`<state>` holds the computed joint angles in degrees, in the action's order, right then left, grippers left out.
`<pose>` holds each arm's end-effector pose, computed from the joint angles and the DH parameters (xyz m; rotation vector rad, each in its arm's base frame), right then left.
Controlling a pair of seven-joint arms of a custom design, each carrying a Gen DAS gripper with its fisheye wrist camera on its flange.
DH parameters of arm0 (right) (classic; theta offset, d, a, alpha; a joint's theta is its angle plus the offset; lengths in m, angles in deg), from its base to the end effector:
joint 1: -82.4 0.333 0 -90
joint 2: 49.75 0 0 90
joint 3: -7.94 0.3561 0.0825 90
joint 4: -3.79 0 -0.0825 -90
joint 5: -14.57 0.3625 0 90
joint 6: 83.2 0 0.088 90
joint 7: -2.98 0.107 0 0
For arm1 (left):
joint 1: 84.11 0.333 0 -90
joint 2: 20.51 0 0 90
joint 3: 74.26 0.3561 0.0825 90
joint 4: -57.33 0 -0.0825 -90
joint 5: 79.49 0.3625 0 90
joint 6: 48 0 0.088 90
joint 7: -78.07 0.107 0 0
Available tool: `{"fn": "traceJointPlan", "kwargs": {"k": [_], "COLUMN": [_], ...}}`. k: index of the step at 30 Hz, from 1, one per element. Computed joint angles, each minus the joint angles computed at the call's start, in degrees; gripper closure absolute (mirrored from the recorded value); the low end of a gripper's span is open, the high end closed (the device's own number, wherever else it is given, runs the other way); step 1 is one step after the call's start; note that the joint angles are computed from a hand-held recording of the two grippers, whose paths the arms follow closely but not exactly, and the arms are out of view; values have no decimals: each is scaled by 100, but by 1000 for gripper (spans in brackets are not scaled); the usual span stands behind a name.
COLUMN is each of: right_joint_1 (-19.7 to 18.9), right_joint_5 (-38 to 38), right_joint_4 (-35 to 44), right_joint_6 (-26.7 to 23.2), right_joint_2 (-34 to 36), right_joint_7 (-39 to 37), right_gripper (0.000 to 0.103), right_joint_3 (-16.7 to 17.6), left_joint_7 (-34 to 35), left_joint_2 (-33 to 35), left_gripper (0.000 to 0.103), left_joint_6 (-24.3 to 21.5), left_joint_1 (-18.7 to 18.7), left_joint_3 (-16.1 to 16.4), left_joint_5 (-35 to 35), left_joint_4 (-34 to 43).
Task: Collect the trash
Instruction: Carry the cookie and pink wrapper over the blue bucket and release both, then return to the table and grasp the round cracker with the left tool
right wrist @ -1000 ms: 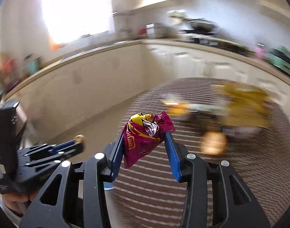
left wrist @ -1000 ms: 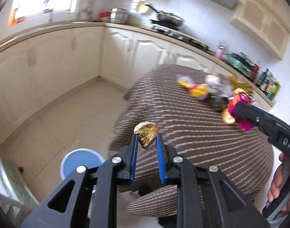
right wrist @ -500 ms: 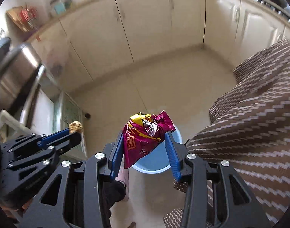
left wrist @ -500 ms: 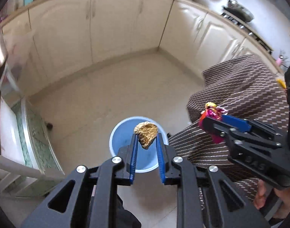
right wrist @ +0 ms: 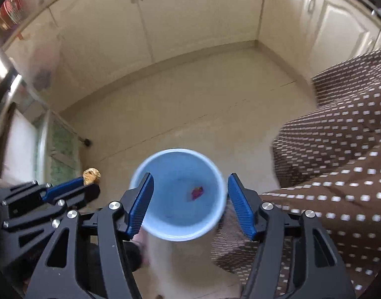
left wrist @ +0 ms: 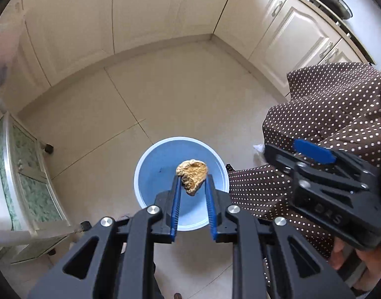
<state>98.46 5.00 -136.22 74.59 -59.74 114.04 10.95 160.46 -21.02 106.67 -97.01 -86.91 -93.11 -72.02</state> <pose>0.4488 0.1633 0.4738 -2.0220 1.8185 -0.4186 0.4893 -0.2254 0.4679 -1.9724 2.2283 -0.7028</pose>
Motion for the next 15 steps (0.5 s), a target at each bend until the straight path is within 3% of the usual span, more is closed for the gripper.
{"fn": "traceJointPlan", "kwargs": {"k": [4,11,13,15], "right_joint_1": [-451,-815,-892,-962], "right_joint_5": [-1583,-3475,-3839,-4144], "right_joint_4": [-11,-59,-81,-91], "right_joint_6": [-190,-242,-234,-291], "right_joint_2": [-189,-776,-1015,-1311], "right_joint_7": [1079,2591,2872,3155], "right_gripper": [42,35,33,32], "right_joint_3": [416,710,761,843], "left_joint_7": [95,247,164,-48], "left_joint_2": [205,168,47,-133], "left_gripper": [84,81,60,55], "left_joint_6": [12,89,179,305], "left_joint_1": [-37,-98,-124,-132], "left_joint_3": [-23,-54,-66,-79], "left_joint_5": [-91,-136,-59,169], "left_joint_4": [187,395,374,284]}}
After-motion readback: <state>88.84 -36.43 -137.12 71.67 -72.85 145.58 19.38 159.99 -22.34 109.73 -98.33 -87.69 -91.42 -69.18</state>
